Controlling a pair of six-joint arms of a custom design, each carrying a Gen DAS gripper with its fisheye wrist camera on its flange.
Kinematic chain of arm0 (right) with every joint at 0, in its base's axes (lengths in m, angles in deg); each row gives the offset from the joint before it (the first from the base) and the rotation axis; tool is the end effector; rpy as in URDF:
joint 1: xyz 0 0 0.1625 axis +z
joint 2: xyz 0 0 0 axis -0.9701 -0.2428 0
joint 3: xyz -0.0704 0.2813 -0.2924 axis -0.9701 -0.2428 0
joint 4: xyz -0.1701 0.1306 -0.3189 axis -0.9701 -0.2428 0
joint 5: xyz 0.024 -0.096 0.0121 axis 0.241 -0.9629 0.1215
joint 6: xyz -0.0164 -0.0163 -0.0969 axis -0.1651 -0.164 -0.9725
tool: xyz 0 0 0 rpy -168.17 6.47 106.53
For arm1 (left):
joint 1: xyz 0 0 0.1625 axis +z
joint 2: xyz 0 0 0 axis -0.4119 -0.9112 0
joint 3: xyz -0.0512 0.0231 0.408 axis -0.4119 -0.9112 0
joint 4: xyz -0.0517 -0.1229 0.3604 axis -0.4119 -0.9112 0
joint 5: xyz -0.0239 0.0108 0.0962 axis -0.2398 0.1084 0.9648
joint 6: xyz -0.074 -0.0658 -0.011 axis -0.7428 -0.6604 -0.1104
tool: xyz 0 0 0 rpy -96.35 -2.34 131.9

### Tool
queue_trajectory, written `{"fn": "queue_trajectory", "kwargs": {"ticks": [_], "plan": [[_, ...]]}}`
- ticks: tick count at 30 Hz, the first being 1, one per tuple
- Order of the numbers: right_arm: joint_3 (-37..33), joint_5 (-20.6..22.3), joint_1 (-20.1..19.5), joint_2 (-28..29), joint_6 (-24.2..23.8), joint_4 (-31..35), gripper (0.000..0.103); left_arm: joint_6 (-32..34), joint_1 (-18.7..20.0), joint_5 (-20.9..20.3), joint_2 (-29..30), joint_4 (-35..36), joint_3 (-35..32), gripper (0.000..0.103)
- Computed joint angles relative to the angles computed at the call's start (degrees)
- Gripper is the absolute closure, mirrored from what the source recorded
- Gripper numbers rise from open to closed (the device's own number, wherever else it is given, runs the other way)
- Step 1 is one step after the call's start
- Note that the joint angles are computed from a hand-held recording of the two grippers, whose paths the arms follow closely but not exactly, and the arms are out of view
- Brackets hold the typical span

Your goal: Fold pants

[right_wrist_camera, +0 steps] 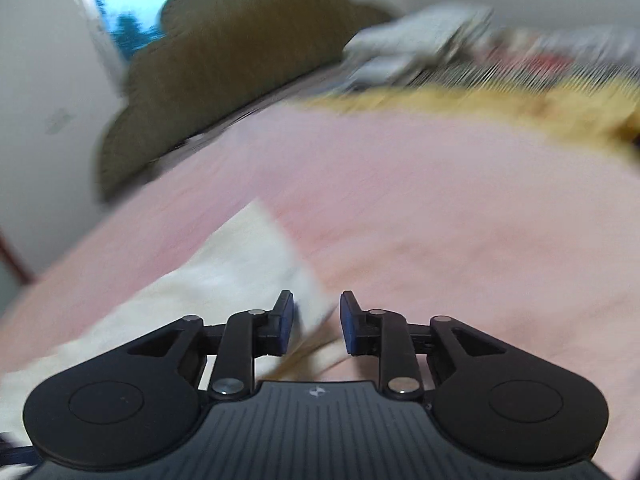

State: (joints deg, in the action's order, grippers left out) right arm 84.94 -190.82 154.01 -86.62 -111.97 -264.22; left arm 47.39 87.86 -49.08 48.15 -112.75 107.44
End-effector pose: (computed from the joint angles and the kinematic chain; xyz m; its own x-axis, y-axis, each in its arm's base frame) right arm -0.0298 -0.6027 0.2010 -0.7697 0.4285 0.4732 -0.3068 0.4017 -0.8628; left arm -0.1361 -0.6346 0.0376 -0.5966 0.6470 -0.4749 0.8023 0.4971 -0.3305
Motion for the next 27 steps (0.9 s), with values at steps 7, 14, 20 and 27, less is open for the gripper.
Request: {"fn": "queue_trajectory", "kwargs": {"ticks": [7, 14, 20, 27], "plan": [[-7.59, 7.85, 4.37, 2.79, -13.28, 16.65, 0.068, 2.61, -0.54, 11.98, 3.13, -14.59, -2.87, 0.037], [-11.09, 4.19, 5.01, 5.11, -18.74, 31.75, 0.053, -2.84, 2.10, 19.96, 1.36, -4.21, -6.00, 0.037], [-4.75, 3.33, 5.59, 0.50, -16.98, 29.68, 0.049, -2.60, 2.06, 16.57, 1.67, -6.54, -6.02, 0.032], [-4.42, 4.29, 5.21, 2.83, -20.47, 28.27, 0.031, 3.36, 1.22, 17.92, 5.31, -8.66, -6.36, 0.022]]}}
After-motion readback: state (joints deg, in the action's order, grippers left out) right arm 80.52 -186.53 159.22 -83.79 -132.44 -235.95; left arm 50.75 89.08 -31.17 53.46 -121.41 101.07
